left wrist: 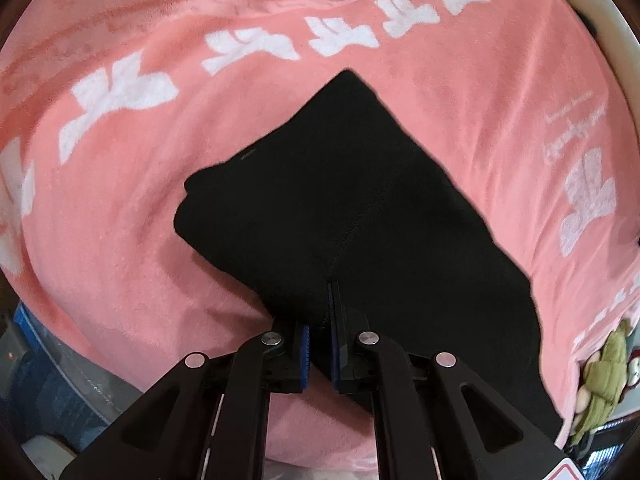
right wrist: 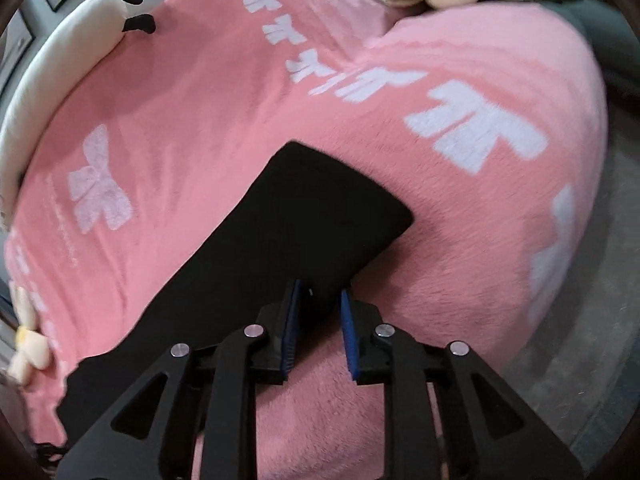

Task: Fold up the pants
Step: 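Lower the lengthwise-folded pants onto the blanket and open both grippers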

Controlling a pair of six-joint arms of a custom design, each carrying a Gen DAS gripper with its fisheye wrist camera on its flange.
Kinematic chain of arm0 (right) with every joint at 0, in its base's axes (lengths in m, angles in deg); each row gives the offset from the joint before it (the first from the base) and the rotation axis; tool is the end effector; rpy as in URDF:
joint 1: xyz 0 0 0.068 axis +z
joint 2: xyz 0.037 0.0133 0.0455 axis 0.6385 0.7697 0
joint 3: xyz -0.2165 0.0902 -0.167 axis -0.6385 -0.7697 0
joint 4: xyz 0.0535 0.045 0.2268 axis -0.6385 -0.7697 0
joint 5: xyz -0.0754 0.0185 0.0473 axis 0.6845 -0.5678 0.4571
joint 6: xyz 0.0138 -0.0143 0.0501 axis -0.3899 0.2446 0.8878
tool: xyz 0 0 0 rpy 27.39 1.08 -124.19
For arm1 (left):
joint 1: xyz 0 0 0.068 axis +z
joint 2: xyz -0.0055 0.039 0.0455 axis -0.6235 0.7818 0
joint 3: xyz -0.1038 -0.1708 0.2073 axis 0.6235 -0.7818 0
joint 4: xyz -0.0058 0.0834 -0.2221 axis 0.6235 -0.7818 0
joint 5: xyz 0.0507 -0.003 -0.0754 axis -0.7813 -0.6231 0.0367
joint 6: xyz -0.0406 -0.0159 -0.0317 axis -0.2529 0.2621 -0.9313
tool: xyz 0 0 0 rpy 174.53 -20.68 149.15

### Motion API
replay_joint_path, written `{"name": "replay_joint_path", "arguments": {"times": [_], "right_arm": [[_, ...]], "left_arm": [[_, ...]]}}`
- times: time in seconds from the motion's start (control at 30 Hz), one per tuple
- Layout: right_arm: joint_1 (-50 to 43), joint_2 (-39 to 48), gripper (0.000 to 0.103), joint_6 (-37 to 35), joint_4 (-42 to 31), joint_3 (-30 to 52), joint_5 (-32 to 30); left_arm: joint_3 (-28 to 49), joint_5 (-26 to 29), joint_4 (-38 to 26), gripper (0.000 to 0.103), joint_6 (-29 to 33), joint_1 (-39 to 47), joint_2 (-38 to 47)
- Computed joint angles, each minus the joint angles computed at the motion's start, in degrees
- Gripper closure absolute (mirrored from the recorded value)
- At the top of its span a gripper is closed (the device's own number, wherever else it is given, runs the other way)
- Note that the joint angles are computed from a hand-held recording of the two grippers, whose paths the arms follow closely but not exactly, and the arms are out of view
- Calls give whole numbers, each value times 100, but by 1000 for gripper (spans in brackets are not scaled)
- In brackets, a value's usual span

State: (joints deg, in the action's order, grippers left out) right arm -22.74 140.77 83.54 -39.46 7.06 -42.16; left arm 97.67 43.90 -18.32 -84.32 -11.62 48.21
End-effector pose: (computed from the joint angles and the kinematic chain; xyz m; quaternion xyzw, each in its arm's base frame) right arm 0.1587 -0.2560 0.1346 0.3697 0.8288 0.1205 0.4025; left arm 0.2746 0.1242 0.1899 -0.2883 0.9058 -0.1618 0.2652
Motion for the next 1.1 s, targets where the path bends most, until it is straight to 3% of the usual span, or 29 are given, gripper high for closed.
{"name": "replay_joint_path", "arguments": {"times": [0.07, 0.1, 0.13, 0.23, 0.33, 0.4, 0.53, 0.63, 0.7, 0.77, 0.93, 1.03, 1.1], "right_arm": [[-20, -474, 76, -7, 191, -338, 172], [41, -733, 61, -37, 369, -544, 299], [150, -975, 59, -63, 540, -759, 468], [458, -1579, 59, -428, 570, -1230, 654], [1199, -2484, 58, -549, 28, -1548, 579], [1697, -2858, 53, -443, -110, -1689, 601], [3290, -2951, 53, 132, 32, -1845, 1110], [4533, -2779, 53, 686, 397, -1878, 1730], [5350, -2620, 55, 936, 492, -1705, 2013], [6041, -2216, 66, 872, 306, -1188, 2181], [7425, -986, 75, 533, -62, 285, 2462], [7972, 104, 76, 436, -181, 1440, 2740], [8154, 1223, 78, 382, -706, 2538, 3241]], "left_arm": [[-38, 64, 71, 98, -29, 80, -185], [-51, 75, 83, 96, -7, 104, -212], [-23, -33, 46, 95, 91, 70, -127], [-11, -275, 48, 89, 539, -62, 229], [-336, -12, 141, 81, 438, 130, -292], [-533, 11, 137, 76, 350, 228, -779], [-598, -615, 290, 72, 511, -268, -1421], [-462, -1146, 686, 63, 595, -764, -920], [-146, -1633, 796, 64, 570, -968, -123], [-154, -1662, 1092, 64, 490, -879, 263], [-287, -2032, 1465, 63, 602, -1012, 370], [-248, -2128, 1447, 62, 679, -1044, 406], [-188, -2143, 1411, 61, 714, -1045, 452]]}}
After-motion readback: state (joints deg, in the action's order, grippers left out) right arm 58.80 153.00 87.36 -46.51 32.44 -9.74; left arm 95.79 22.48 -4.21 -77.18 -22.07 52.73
